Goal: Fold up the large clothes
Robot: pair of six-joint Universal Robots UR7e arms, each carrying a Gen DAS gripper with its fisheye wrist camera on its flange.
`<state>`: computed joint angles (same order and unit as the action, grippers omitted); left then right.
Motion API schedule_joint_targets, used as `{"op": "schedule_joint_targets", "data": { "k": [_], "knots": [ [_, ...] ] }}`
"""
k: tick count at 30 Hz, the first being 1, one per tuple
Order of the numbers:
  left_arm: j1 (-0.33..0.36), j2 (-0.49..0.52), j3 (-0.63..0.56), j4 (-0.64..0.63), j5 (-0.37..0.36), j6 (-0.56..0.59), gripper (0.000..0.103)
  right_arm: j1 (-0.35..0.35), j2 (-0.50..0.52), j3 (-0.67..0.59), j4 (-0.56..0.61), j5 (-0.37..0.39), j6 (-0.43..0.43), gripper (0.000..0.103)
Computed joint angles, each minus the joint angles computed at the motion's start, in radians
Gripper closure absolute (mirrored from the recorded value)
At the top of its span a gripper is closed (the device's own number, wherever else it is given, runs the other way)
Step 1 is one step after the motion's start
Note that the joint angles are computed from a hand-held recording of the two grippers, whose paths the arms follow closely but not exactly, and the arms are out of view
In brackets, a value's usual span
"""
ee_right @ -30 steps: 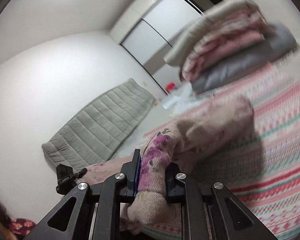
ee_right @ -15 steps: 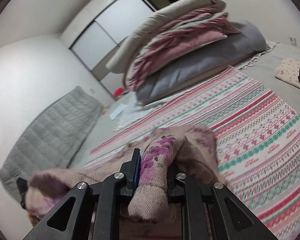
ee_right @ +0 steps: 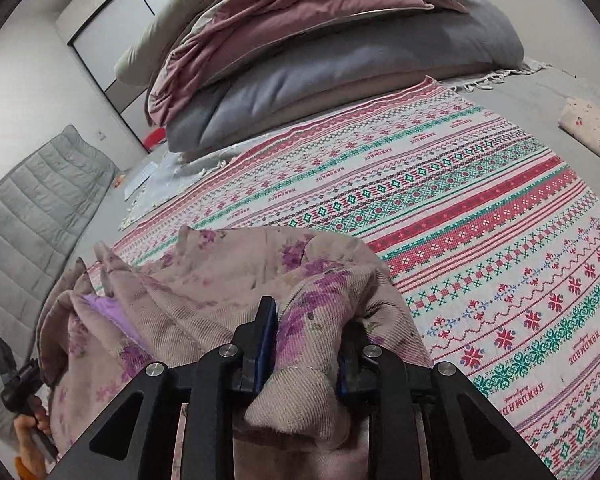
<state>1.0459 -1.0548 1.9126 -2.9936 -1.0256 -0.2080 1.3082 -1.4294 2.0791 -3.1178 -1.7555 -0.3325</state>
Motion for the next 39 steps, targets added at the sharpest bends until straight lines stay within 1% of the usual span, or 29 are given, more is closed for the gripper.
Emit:
{"op": "schedule_joint_targets", "data": {
  "k": [1, 3, 4, 5, 6, 7, 8, 9, 10, 12, 13, 15, 18, 19, 20, 21, 22, 23, 24, 25, 26, 27, 29, 31, 32, 33, 35, 37, 39],
  "knots": [
    [-0.002, -0.006, -0.006, 0.023, -0.005, -0.004, 0.068, -0.005, -0.016, 0.000, 0.029, 0.017, -0.001, 0.076],
    [-0.021, -0.044, 0.005, 0.069, -0.007, -0.011, 0.039, -0.011, -0.065, 0.007, 0.099, 0.057, -0.001, 0.073],
    [-0.034, -0.057, 0.016, 0.063, 0.013, -0.004, 0.019, -0.017, -0.091, 0.009, 0.134, 0.088, -0.004, 0.070],
    [-0.050, -0.073, 0.038, 0.022, 0.029, 0.024, 0.016, -0.020, -0.115, 0.008, 0.169, 0.115, -0.007, 0.069],
    [-0.059, -0.087, 0.057, -0.019, 0.027, 0.069, 0.016, -0.026, -0.137, 0.013, 0.193, 0.138, -0.014, 0.064],
    [-0.066, -0.100, 0.065, -0.030, 0.022, 0.109, 0.015, -0.024, -0.157, 0.018, 0.206, 0.145, -0.018, 0.058],
    [-0.076, -0.115, 0.073, -0.024, 0.034, 0.148, 0.014, -0.022, -0.179, 0.030, 0.199, 0.144, -0.034, 0.051],
    [-0.083, -0.118, 0.074, -0.015, 0.054, 0.168, 0.013, -0.011, -0.187, 0.039, 0.167, 0.125, -0.047, 0.037],
    [-0.087, -0.119, 0.073, 0.000, 0.074, 0.193, 0.012, -0.008, -0.203, 0.055, 0.132, 0.119, -0.069, 0.029],
    [-0.083, -0.107, 0.059, 0.046, 0.109, 0.242, 0.012, -0.011, -0.230, 0.076, 0.090, 0.132, -0.139, 0.027],
    [-0.073, -0.097, 0.044, 0.075, 0.111, 0.255, 0.012, -0.004, -0.230, 0.076, 0.083, 0.113, -0.172, 0.026],
    [-0.041, -0.058, -0.005, 0.144, 0.100, 0.262, 0.012, 0.019, -0.201, 0.064, 0.069, 0.040, -0.224, 0.026],
    [0.004, 0.018, -0.109, 0.279, 0.080, 0.213, 0.013, 0.051, -0.117, 0.019, 0.076, -0.071, -0.273, 0.026],
    [0.013, 0.035, -0.132, 0.299, 0.064, 0.201, 0.014, 0.062, -0.079, -0.002, 0.070, -0.113, -0.282, 0.026],
    [0.020, 0.053, -0.153, 0.300, 0.041, 0.196, 0.021, 0.070, -0.046, -0.021, 0.065, -0.148, -0.286, 0.026],
    [0.021, 0.069, -0.171, 0.292, 0.031, 0.197, 0.024, 0.077, -0.006, -0.047, 0.063, -0.184, -0.286, 0.026],
    [0.016, 0.082, -0.183, 0.279, 0.038, 0.203, 0.034, 0.078, 0.020, -0.066, 0.068, -0.199, -0.278, 0.026],
    [0.009, 0.092, -0.191, 0.265, 0.043, 0.212, 0.048, 0.075, 0.035, -0.076, 0.063, -0.200, -0.267, 0.027],
    [0.002, 0.100, -0.201, 0.259, 0.041, 0.212, 0.056, 0.073, 0.050, -0.082, 0.046, -0.186, -0.252, 0.032],
    [-0.003, 0.104, -0.206, 0.253, 0.041, 0.207, 0.075, 0.071, 0.054, -0.080, 0.023, -0.151, -0.244, 0.053],
    [-0.008, 0.110, -0.210, 0.239, 0.041, 0.205, 0.086, 0.075, 0.060, -0.079, 0.001, -0.129, -0.247, 0.071],
    [-0.018, 0.114, -0.208, 0.204, 0.052, 0.216, 0.087, 0.082, 0.070, -0.080, -0.022, -0.130, -0.254, 0.086],
    [-0.038, 0.119, -0.199, 0.094, 0.076, 0.272, 0.089, 0.122, 0.105, -0.072, -0.142, -0.171, -0.308, 0.088],
    [-0.050, 0.120, -0.204, -0.032, 0.068, 0.305, 0.089, 0.152, 0.132, -0.075, -0.245, -0.197, -0.356, 0.089],
    [-0.052, 0.125, -0.215, -0.077, 0.060, 0.316, 0.089, 0.167, 0.145, -0.081, -0.313, -0.193, -0.376, 0.089],
    [-0.055, 0.135, -0.229, -0.110, 0.064, 0.331, 0.089, 0.177, 0.156, -0.091, -0.353, -0.191, -0.385, 0.089],
    [-0.058, 0.176, -0.280, -0.167, 0.105, 0.375, 0.089, 0.195, 0.188, -0.128, -0.408, -0.198, -0.396, 0.089],
    [-0.047, 0.215, -0.332, -0.169, 0.124, 0.377, 0.089, 0.210, 0.251, -0.195, -0.478, -0.230, -0.427, 0.089],
    [-0.018, 0.268, -0.400, -0.104, 0.153, 0.345, 0.089, 0.209, 0.308, -0.272, -0.465, -0.263, -0.422, 0.089]
  ]
}}
